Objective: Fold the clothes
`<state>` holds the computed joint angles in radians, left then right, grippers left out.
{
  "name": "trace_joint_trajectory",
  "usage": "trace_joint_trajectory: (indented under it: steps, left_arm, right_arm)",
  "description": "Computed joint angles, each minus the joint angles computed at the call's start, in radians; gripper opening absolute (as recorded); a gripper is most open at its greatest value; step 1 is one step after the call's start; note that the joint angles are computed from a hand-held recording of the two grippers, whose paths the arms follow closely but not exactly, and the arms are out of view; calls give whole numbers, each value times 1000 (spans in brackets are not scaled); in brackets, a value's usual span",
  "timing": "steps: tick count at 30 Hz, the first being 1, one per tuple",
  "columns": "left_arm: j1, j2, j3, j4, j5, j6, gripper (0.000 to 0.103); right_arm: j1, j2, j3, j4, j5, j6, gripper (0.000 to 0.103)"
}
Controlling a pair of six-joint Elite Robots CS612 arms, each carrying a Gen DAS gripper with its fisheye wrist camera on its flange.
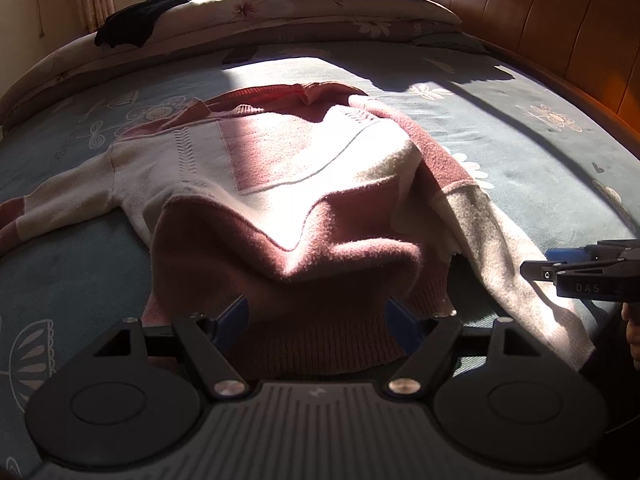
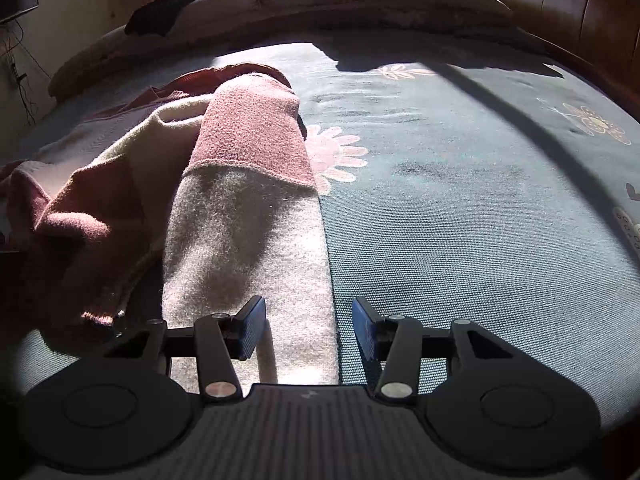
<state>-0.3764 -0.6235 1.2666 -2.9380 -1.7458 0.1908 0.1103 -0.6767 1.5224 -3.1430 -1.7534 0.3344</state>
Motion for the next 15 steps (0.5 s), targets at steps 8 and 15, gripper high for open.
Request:
trace_joint_trajectory:
  steps: [8,15]
  left_arm:
    - [-2,-4,11,-8,-15,9,77]
    - [0,-7,16,-20,-5,-2,77]
  right_arm:
    - [-3,-5,-17,33,46,-87,11]
    - [10,-12,-34,44,-60,-202,10]
